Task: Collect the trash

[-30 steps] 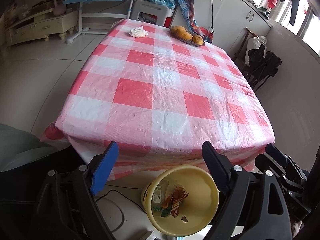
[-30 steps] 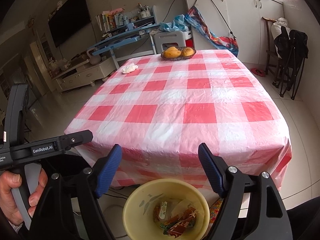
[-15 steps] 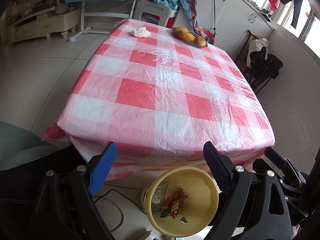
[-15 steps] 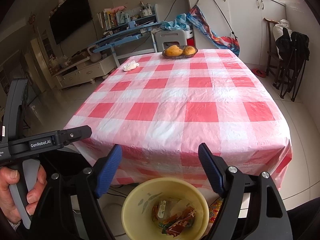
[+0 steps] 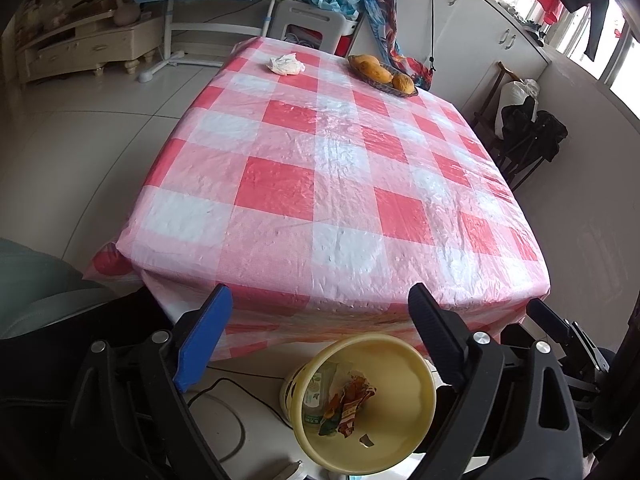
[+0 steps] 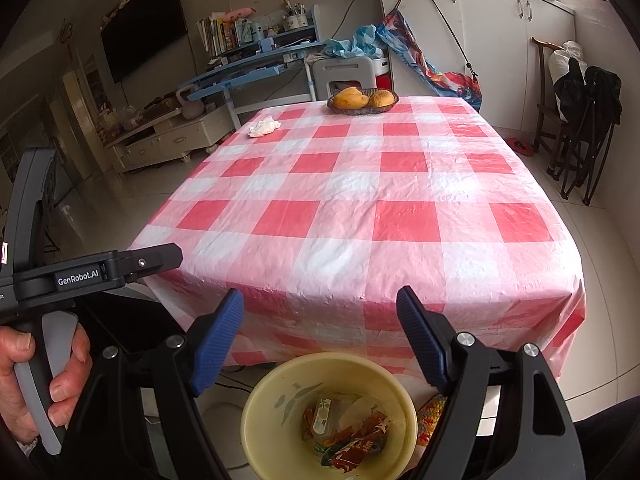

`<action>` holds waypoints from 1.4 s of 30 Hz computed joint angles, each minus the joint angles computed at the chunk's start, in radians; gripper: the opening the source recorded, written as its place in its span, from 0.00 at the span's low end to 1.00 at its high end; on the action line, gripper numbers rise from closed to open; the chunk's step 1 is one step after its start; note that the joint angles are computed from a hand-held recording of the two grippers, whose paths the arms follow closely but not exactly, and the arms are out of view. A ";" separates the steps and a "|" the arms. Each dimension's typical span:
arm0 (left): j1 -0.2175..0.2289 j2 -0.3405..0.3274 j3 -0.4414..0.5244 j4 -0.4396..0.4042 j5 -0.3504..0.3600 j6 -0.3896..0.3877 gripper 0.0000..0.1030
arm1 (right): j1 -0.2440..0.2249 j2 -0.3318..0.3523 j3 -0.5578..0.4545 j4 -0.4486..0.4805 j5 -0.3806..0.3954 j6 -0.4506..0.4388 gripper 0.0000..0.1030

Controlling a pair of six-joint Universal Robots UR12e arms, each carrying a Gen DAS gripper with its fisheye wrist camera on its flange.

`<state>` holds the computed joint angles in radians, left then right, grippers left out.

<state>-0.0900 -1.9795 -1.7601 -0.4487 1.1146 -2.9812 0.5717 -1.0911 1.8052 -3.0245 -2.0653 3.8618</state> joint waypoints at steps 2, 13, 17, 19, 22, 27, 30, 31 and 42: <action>0.000 0.000 0.000 0.000 0.000 0.000 0.84 | 0.000 0.000 -0.001 0.002 0.000 0.001 0.73; 0.002 0.000 -0.001 0.001 -0.002 -0.001 0.84 | 0.001 0.000 -0.001 0.003 0.000 0.000 0.73; 0.007 -0.002 -0.004 0.027 -0.002 -0.025 0.84 | -0.001 0.001 -0.001 0.000 0.007 0.001 0.73; 0.012 -0.004 -0.005 0.043 -0.001 -0.055 0.84 | -0.004 0.001 -0.008 -0.005 0.022 -0.003 0.73; 0.018 -0.008 -0.006 0.080 0.010 -0.120 0.84 | -0.017 0.009 -0.036 -0.038 0.047 -0.046 0.73; 0.028 -0.018 0.002 0.124 0.045 -0.232 0.84 | -0.065 0.047 -0.139 -0.056 0.121 -0.143 0.75; 0.033 -0.025 0.008 0.145 0.066 -0.293 0.84 | -0.096 0.097 -0.238 -0.026 0.194 -0.210 0.75; 0.033 -0.027 0.010 0.151 0.073 -0.309 0.84 | -0.106 0.116 -0.276 -0.006 0.219 -0.225 0.75; 0.026 -0.045 0.054 0.109 0.084 -0.343 0.85 | -0.196 0.356 -0.693 0.319 0.322 -0.278 0.74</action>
